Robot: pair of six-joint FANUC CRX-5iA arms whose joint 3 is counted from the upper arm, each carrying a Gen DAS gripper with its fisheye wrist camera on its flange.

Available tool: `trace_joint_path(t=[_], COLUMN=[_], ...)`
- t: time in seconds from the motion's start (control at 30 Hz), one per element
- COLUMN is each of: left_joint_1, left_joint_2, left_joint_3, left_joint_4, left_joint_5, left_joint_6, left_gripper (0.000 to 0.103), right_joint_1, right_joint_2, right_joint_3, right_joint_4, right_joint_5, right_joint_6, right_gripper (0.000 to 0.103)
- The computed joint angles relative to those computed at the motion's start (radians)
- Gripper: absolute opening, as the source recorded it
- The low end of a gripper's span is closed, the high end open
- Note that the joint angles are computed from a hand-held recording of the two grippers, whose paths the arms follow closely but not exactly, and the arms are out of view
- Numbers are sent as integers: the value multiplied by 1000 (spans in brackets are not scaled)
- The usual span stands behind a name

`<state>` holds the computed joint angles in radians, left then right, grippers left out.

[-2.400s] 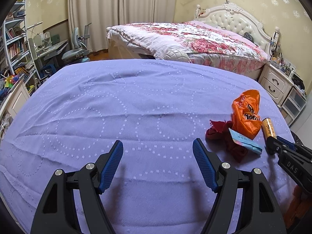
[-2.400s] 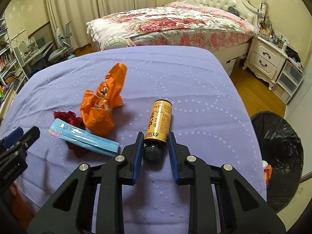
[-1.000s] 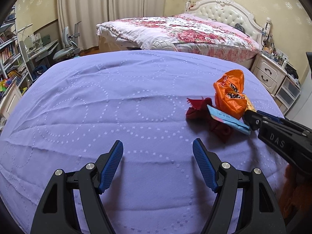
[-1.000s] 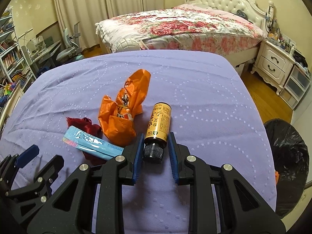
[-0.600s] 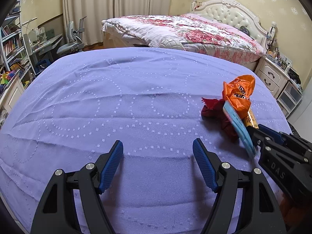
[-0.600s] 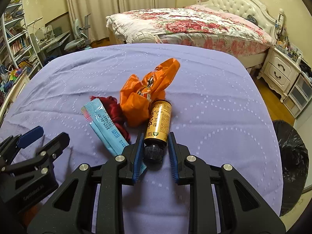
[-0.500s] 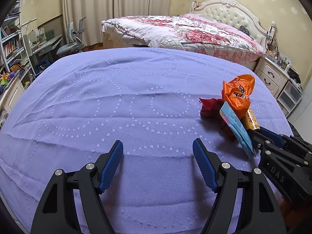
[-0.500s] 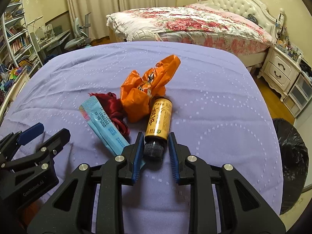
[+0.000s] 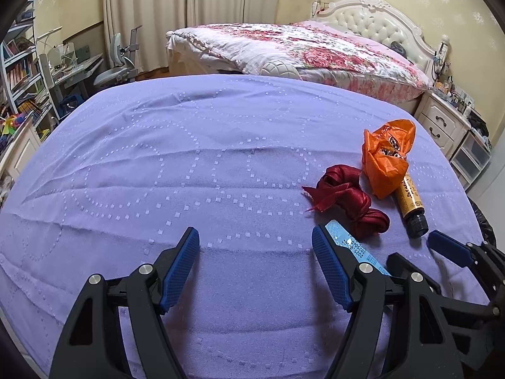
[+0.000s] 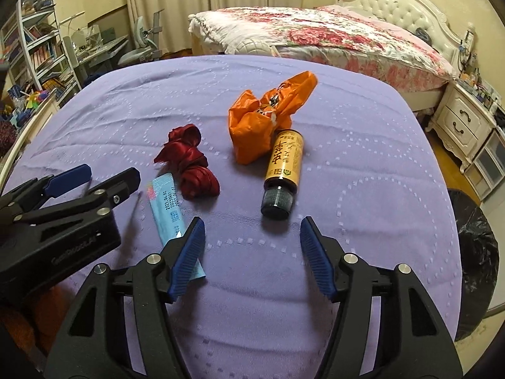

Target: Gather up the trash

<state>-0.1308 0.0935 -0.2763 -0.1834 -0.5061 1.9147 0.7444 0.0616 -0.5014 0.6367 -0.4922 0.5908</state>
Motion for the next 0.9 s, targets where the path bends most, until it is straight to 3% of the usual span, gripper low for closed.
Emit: trace_joint_path(t=[0.1,0.4,0.53,0.9], left_joint_1=[-1,-12,-24,-79], left_joint_2=[-9,-44,-54,-9], left_joint_3=[-6,-43,-43,8], left_joint_4=[-11,-42,-65,-17], left_joint_5=[-3,-24,-42,-67], left_joint_6=[14,33,55,82], left_gripper=[72,72,72,75], right_joint_1=[-11,12,-2,-69], right_joint_2=[-13,-43,-77,-149], right_joint_3=[-23,-56,-93,-181], right_joint_4=[50,16,44,102], right_joint_5=[-1,5,25,56], right_joint_6=[-66,-24,-76,-190], right_gripper=[62,62,62,62])
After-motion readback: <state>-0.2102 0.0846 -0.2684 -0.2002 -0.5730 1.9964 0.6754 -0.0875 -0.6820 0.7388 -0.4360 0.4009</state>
